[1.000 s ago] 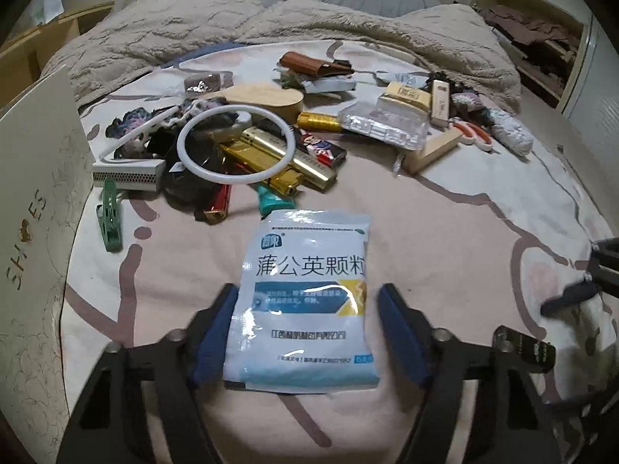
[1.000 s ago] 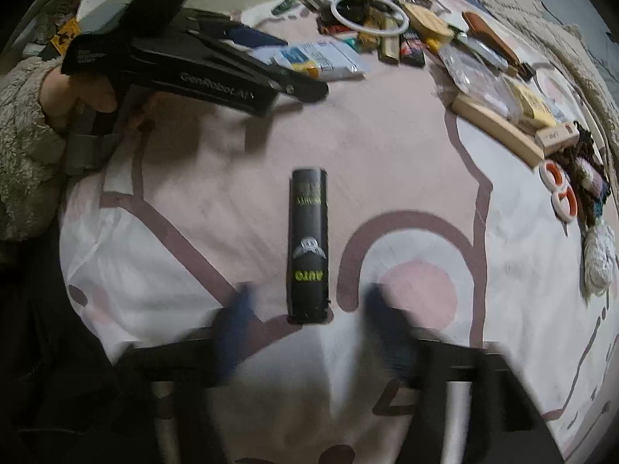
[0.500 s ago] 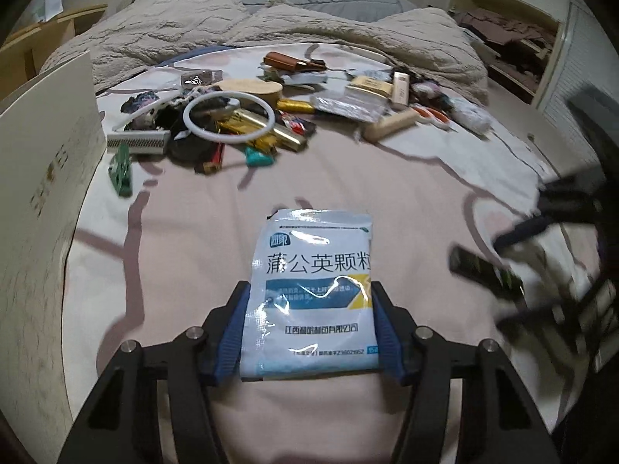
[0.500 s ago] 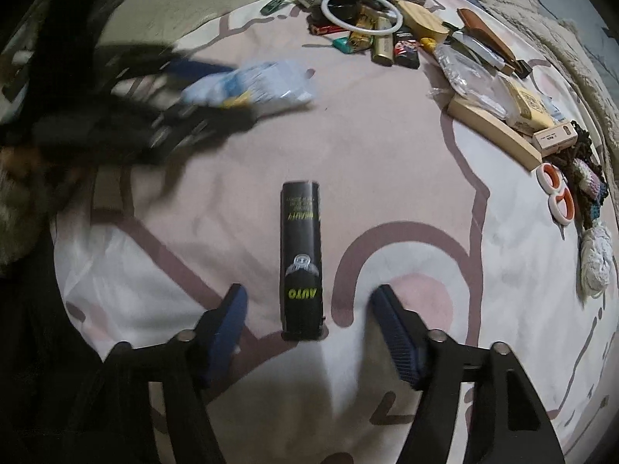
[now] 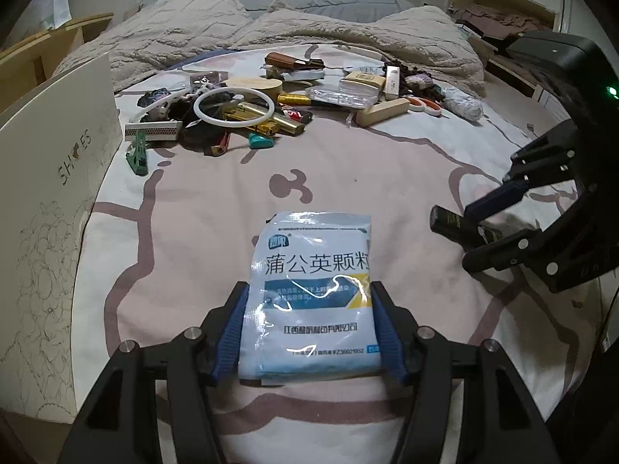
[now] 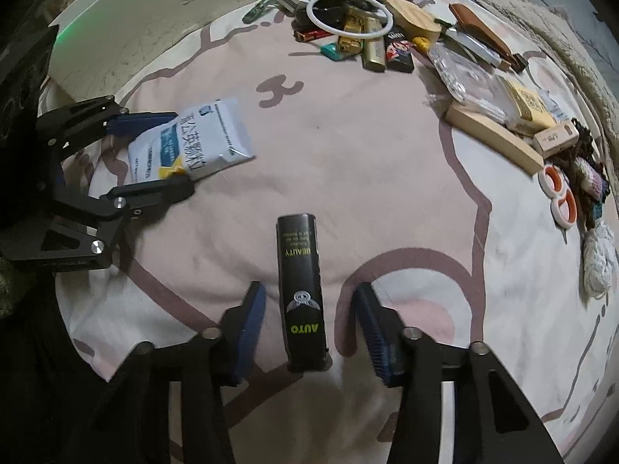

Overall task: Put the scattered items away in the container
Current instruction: 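Carry the sachet in the left gripper and spray can in the right toward the white box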

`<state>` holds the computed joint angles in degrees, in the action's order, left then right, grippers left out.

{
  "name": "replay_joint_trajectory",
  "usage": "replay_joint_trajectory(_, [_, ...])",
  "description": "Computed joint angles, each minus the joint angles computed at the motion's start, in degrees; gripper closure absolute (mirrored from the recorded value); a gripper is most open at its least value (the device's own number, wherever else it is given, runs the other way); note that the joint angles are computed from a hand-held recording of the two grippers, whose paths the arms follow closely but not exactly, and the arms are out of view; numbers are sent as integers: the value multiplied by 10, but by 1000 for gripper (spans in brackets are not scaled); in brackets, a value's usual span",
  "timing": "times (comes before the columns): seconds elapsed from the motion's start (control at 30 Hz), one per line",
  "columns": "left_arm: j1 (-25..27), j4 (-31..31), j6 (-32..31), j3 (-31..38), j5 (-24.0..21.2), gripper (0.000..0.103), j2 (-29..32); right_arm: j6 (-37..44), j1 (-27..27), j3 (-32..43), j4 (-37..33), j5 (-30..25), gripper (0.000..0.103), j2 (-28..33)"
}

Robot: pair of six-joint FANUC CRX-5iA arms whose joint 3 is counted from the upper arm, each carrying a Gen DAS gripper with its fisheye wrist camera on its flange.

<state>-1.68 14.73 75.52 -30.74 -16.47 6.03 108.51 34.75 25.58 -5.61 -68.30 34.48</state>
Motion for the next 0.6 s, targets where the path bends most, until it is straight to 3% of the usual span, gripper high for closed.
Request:
replay_joint_trajectory(0.13, [1,-14,25,16,-18,37,6,-2,3,9,4,1,83,4])
replay_joint_trajectory(0.2, [2,-25,42,25,-29,30,9,-1,4,11,7,1,83,5])
replay_joint_trajectory(0.33, [6,-25,52,42,-51,30,21,-2,5,20,9,-2,83,9])
replay_joint_trajectory(0.4, [8,-26,57,44,-51,42,24,-5,6,24,14,-5,83,11])
replay_joint_trajectory(0.6, [13,25,16,21,-31,48,15,-16,5,40,23,-11,83,19])
